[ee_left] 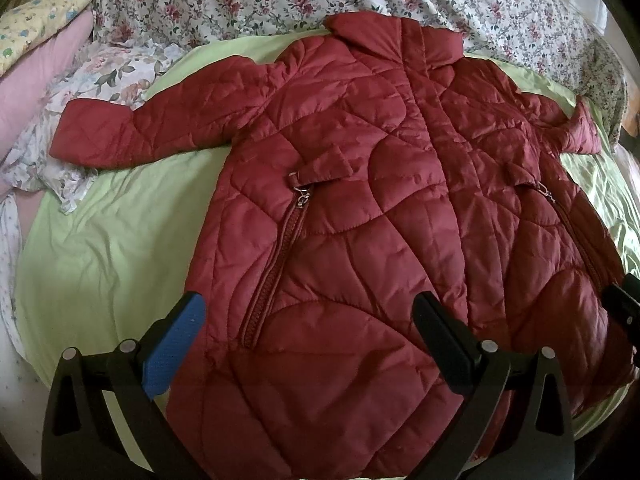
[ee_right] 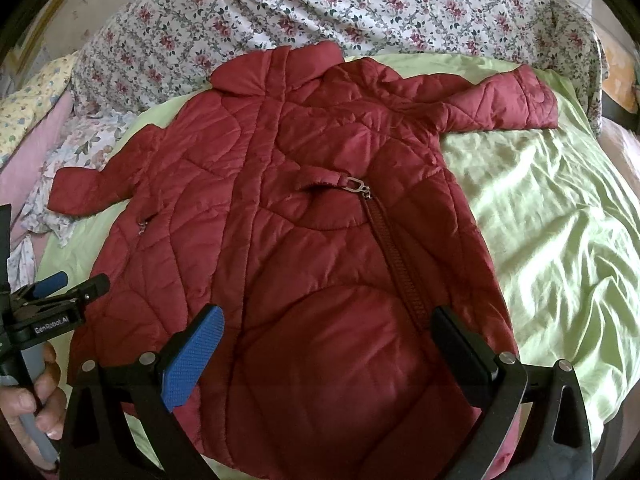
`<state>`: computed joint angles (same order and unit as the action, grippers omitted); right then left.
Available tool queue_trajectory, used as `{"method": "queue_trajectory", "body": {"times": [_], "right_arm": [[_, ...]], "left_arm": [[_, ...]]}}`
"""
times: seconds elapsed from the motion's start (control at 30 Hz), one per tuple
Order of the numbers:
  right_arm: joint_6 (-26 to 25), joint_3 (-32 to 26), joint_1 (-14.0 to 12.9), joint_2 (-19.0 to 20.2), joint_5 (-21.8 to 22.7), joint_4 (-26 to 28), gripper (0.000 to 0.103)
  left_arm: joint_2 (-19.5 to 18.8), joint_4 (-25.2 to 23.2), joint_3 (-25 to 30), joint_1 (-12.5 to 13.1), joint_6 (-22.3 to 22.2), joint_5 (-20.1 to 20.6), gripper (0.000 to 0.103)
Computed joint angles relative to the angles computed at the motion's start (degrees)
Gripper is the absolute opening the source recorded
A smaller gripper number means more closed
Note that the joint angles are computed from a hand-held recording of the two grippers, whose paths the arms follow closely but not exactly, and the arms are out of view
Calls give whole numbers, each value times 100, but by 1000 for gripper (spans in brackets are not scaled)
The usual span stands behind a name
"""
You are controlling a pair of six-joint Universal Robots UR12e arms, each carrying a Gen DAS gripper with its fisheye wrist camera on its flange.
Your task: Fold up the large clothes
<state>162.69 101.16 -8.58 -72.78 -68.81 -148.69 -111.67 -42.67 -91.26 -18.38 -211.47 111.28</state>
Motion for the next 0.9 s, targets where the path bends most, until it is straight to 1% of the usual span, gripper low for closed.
{"method": "queue_trajectory", "body": {"times": [0.07,0.13,0.17,0.23,0.3,0.4,0.43,0.5,0.63,0.9], "right_arm": [[3,6,10,-2,4,-10,103],[24,18,26,3,6,-42,103],[30,21,29,2,8,-53,103],[-29,14,-20,-11,97,-41,103],[-44,3,-13,-17,66,17,103],[-78,-29,-5,-25,25,149,103],[-90,-42,-2,-26,5,194,103],[-87,-27,0,-23,11,118,103],[-89,-3,0,-15,20,11,103],[-60,14,-8,-14,66,-57,103]], "left_arm": [[4,-6,-2,5,2,-9,103],[9,94,-27,8,-9,-25,103],[12,25,-15,13,0,-41,103],[21,192,-60,12,2,-32,103],[28,350,-105,12,4,-28,103],[27,-16,-11,16,8,-43,103],[26,-59,2,15,5,-40,103],[22,-234,51,17,11,-47,103],[24,-314,73,17,1,-44,103],[31,-211,42,22,-2,-64,103]]}}
